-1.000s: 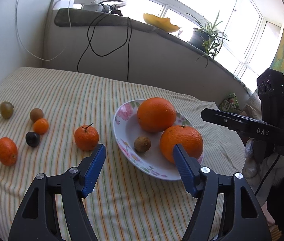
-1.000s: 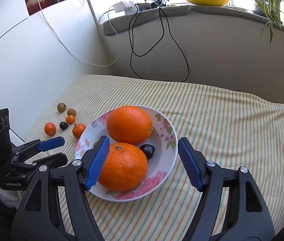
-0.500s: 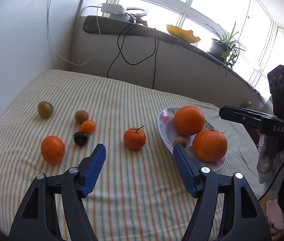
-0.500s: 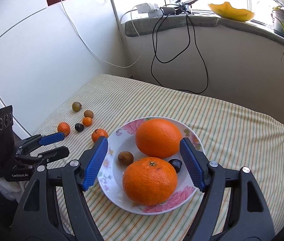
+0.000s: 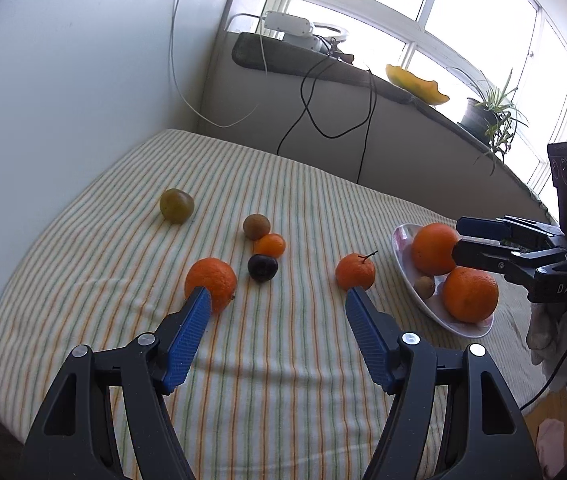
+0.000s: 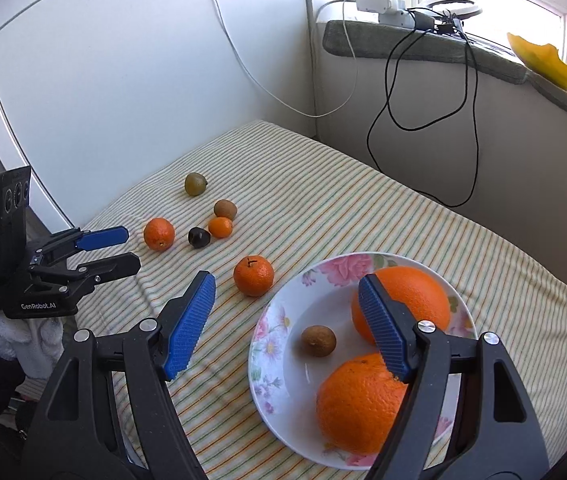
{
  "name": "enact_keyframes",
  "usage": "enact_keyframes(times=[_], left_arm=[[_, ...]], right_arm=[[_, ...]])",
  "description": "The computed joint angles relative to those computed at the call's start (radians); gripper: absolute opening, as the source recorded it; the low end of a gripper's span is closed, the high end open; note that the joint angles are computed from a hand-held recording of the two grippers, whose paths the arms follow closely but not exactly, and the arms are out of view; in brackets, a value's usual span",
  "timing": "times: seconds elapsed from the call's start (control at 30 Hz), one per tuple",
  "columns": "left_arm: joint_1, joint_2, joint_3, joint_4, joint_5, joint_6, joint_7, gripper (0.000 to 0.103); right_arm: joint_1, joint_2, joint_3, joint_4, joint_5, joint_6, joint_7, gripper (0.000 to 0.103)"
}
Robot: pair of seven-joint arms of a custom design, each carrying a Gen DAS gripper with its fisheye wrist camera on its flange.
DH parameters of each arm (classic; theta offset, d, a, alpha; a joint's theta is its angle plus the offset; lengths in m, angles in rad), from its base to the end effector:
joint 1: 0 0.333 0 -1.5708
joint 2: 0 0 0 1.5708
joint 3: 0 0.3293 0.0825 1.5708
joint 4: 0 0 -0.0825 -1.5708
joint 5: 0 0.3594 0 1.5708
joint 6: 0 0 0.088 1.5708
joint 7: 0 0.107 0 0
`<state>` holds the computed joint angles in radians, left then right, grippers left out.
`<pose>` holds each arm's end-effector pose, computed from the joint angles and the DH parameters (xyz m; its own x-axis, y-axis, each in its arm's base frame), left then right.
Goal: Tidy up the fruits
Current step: 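Grasp the bumpy orange with the left tool while the right tool grasps the stemmed tangerine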
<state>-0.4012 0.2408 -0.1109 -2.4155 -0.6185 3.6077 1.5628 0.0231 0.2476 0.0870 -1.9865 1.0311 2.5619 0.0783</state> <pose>0.4873 -0.1872 0.3511 0.0593 -0.9526 0.2984 -0.6395 -0.2658 -0.7214 0.6059 0.0510 0.3973 0.7301 -0.6801 -0.0669 -0.5297 -0.5014 -0.6841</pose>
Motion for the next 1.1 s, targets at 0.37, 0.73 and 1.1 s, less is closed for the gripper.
enact_keyframes(times=[0.37,0.73,1.1], left_arm=[[0.073,0.004,-0.019,-0.036,0.103,0.013,-0.101,0.068],[0.124,0.028,-0.021,-0.036,0.225,0.014,-0.191,0.062],[0.154,0.059,-0.016,-0.006,0.308,-0.013,-0.257,0.060]], right_arm=[[0.072,0.030,0.032,-0.023,-0.187,0.110,0.032,0.074],[0.091,0.122,0.043,0.071,-0.445,0.059,0.214,0.054],[0.101,0.186,0.054,0.130,-0.621,0.077,0.332,0.047]])
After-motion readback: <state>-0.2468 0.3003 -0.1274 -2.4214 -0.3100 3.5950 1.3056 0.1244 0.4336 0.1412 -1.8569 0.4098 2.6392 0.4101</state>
